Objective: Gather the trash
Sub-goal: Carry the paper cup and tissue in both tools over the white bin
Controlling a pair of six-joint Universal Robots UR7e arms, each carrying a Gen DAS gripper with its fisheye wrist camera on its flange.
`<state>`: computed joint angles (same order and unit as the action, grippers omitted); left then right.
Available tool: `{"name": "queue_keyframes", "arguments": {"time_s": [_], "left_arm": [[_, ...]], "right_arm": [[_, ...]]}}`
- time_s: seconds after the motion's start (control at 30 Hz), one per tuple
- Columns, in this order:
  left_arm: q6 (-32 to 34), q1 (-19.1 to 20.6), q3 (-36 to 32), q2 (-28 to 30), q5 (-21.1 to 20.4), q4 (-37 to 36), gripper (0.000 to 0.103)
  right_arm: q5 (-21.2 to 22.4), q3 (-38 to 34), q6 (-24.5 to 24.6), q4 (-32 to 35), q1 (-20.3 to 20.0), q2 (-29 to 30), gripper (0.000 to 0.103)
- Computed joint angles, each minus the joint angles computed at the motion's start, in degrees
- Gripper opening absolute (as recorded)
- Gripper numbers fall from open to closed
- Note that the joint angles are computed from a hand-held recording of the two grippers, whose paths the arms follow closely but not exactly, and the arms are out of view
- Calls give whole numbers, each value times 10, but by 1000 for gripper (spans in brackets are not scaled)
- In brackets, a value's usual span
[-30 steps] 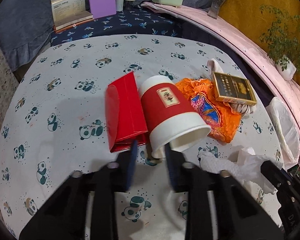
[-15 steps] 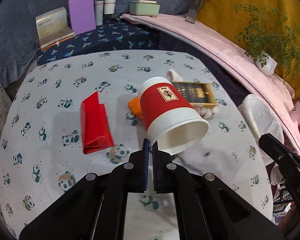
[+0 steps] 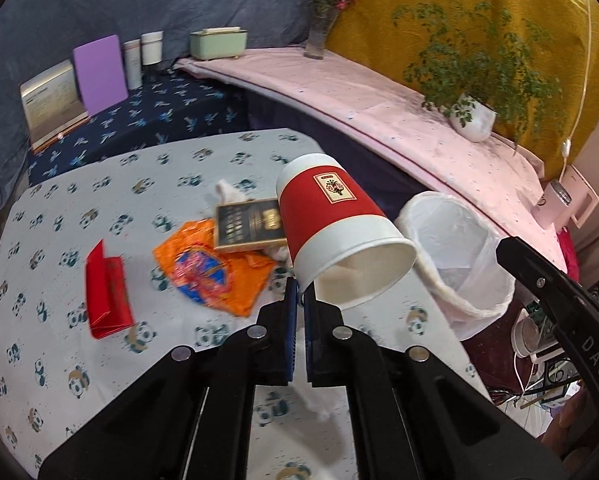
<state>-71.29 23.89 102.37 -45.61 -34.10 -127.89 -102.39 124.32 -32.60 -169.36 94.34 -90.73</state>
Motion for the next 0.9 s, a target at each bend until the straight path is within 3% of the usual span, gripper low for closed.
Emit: {"name": "queue_keyframes", "arguments": {"time_s": [0.3,0.5,0.6,0.73,0.9], "left_arm": [[105,12,-79,63,-11,-54,3],[117,11,-93,69,4,-56,3],[74,10,-78,50,17,-21,3],[-35,6,-37,7,26,57,3],[-137,3,14,-43,13,138,3]], "right_arm": [[7,-36,-5,-7,-36,-10,4],[19,-43,-1,38,-56,-22,5],[28,-31,-7,60,-56,-24,19],[32,-4,-15,77,-49,-13,37],[17,33,-12,91,-38,26,46]]}}
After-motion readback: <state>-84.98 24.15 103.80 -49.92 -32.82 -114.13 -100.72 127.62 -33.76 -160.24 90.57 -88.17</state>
